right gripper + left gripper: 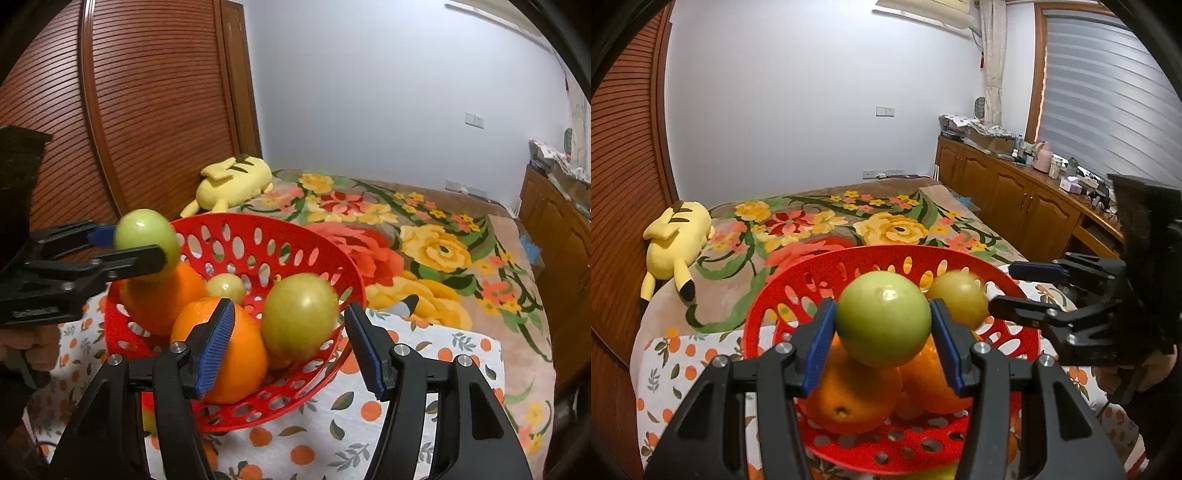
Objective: Organize fruits
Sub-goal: 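Lower the green apple into the basket with the left tool while the right tool releases the pear there, then withdraw both open tools toward the remaining lemon and tangerine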
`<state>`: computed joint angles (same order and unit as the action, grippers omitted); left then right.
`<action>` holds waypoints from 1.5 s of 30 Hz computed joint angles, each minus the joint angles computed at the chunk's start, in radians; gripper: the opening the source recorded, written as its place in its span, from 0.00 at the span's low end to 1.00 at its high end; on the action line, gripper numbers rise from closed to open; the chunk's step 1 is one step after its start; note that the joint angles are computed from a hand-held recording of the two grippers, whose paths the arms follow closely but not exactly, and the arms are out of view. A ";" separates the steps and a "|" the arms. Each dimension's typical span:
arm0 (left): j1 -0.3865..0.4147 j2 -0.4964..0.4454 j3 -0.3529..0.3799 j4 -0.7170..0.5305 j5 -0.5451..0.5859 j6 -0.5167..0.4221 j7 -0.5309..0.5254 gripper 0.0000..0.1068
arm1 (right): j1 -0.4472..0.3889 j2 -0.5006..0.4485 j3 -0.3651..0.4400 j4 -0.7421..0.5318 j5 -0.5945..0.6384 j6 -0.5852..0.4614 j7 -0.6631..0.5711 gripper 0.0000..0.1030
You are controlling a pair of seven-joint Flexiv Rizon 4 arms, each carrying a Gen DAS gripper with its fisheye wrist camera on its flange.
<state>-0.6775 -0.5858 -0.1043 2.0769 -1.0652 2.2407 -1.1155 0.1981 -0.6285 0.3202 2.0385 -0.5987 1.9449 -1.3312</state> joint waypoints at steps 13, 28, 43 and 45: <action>-0.007 -0.036 -0.012 -0.057 -0.081 -0.012 0.078 0.48 | 0.072 0.044 -0.062 0.065 0.065 0.054 -0.048 0.64; -0.016 0.015 -0.046 0.035 -0.049 0.067 0.013 0.55 | 0.100 0.097 -0.082 0.163 0.132 0.108 -0.068 0.65; -0.078 0.069 -0.079 0.189 -0.032 0.146 -0.121 0.56 | 0.237 0.159 -0.139 0.293 0.321 0.176 -0.125 0.66; -0.086 0.066 -0.083 0.203 -0.034 0.152 -0.138 0.56 | 0.276 0.163 -0.156 0.304 0.370 0.175 -0.146 0.67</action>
